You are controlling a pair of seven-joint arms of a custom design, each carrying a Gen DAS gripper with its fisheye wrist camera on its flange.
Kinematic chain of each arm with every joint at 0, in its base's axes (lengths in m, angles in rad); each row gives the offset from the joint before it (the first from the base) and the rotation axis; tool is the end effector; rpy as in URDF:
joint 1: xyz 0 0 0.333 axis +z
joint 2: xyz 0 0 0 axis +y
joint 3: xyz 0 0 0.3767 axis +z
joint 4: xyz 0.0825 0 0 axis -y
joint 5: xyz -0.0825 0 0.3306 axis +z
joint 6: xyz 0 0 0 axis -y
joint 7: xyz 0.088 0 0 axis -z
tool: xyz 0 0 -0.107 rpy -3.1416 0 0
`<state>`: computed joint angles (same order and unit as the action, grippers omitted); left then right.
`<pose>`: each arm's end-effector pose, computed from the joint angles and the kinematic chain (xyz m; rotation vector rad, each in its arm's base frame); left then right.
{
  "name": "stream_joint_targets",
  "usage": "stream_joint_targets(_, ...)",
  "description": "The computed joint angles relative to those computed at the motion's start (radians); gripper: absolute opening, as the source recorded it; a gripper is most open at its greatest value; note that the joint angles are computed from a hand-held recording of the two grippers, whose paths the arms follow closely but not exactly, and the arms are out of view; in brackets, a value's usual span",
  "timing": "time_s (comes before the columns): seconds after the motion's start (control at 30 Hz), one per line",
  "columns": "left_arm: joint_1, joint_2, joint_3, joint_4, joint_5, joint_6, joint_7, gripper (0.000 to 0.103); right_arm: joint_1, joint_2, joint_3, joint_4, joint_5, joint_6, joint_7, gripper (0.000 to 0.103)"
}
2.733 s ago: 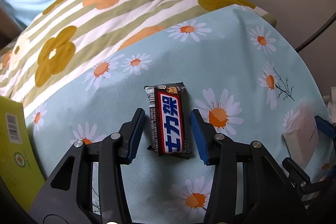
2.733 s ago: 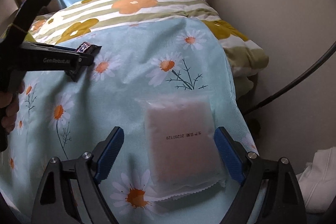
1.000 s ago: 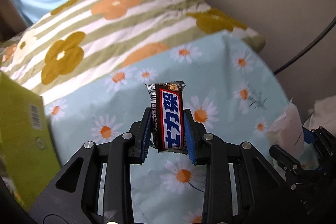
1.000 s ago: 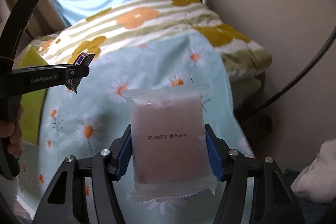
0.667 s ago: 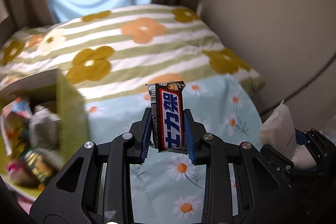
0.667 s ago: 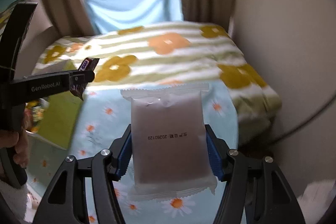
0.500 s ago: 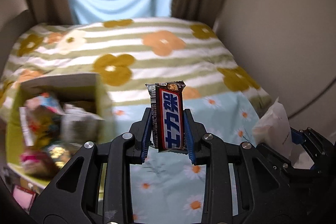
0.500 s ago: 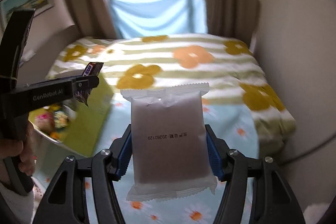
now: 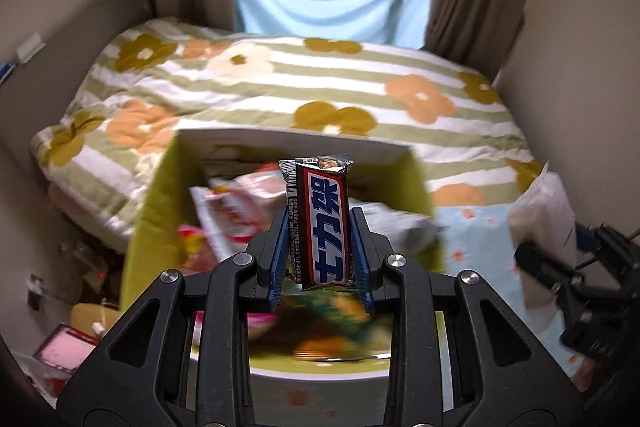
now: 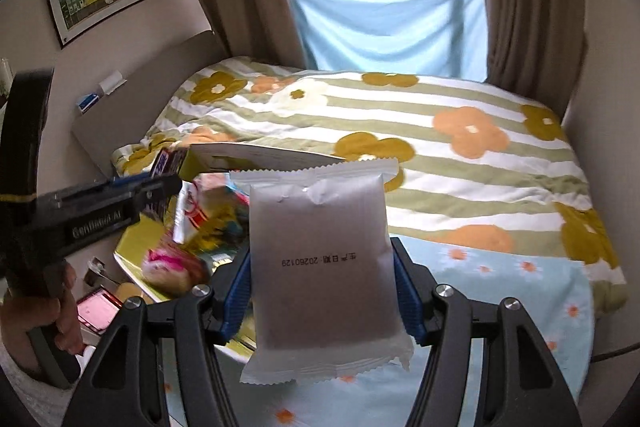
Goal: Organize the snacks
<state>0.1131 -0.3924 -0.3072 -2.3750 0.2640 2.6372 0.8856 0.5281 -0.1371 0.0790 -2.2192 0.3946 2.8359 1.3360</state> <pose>0.3948 -0.1086 0.6144 -2.0507 1.5371 -0.6357 0.4160 0.2679 0.6064 -2.0541 1.1978 -0.2726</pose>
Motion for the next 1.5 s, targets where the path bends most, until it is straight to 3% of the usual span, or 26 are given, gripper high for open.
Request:
stream_joint_targets(0.13,-0.005,-0.004,0.102,-0.065,-0.049,0.025,0.134,0.026,-0.011,0.073,0.061,0.056,-0.115,0.008,0.163,0.058)
stream_joint_targets(0.3,0.011,0.031,0.148,-0.105,-0.098,0.063,0.283,0.026,-0.016,0.133,0.098,0.105,-0.278,-0.011,0.361,0.058)
stream_joint_targets(0.4,-0.010,0.065,0.170,-0.108,-0.154,0.065,0.390,0.027,-0.014,0.153,0.106,0.115,-0.358,-0.034,0.461,0.058)
stream_joint_targets(0.47,-0.010,0.079,0.165,-0.109,-0.165,0.053,0.435,0.042,-0.013,0.158,0.110,0.119,-0.377,-0.053,0.495,0.058)
stream_joint_targets(0.5,-0.010,0.080,0.162,-0.112,-0.174,0.051,0.446,0.079,-0.012,0.160,0.111,0.121,-0.385,-0.062,0.508,0.058)
stream_joint_targets(0.53,-0.028,0.080,0.178,-0.121,-0.211,0.059,0.481,0.101,-0.012,0.163,0.112,0.121,-0.391,-0.069,0.518,0.058)
stream_joint_targets(0.73,-0.041,0.054,0.206,-0.162,-0.353,0.113,0.571,0.103,-0.016,0.162,0.114,0.116,-0.382,-0.074,0.505,0.058)
stream_joint_targets(0.97,0.033,0.018,0.145,-0.170,-0.298,0.093,0.538,0.103,-0.016,0.185,0.130,0.145,-0.265,-0.111,0.385,0.061)
stream_joint_targets(1.0,0.035,0.019,0.143,-0.167,-0.294,0.089,0.534,0.103,-0.015,0.186,0.132,0.142,-0.253,-0.116,0.374,0.064)
stream_joint_targets(1.07,0.034,0.014,0.141,-0.172,-0.292,0.089,0.527,0.103,-0.010,0.172,0.132,0.103,-0.259,-0.063,0.388,0.099)
stream_joint_targets(1.1,0.035,0.012,0.140,-0.174,-0.290,0.088,0.523,0.103,-0.009,0.164,0.131,0.083,-0.256,-0.036,0.389,0.103)
stream_joint_targets(1.27,0.037,0.004,0.135,-0.189,-0.283,0.087,0.502,0.103,-0.011,0.151,0.113,0.055,-0.371,-0.041,0.504,0.103)
stream_joint_targets(1.5,0.023,-0.018,0.140,-0.198,-0.296,0.093,0.503,0.103,-0.020,0.119,0.105,0.028,-0.409,-0.029,0.569,0.103)
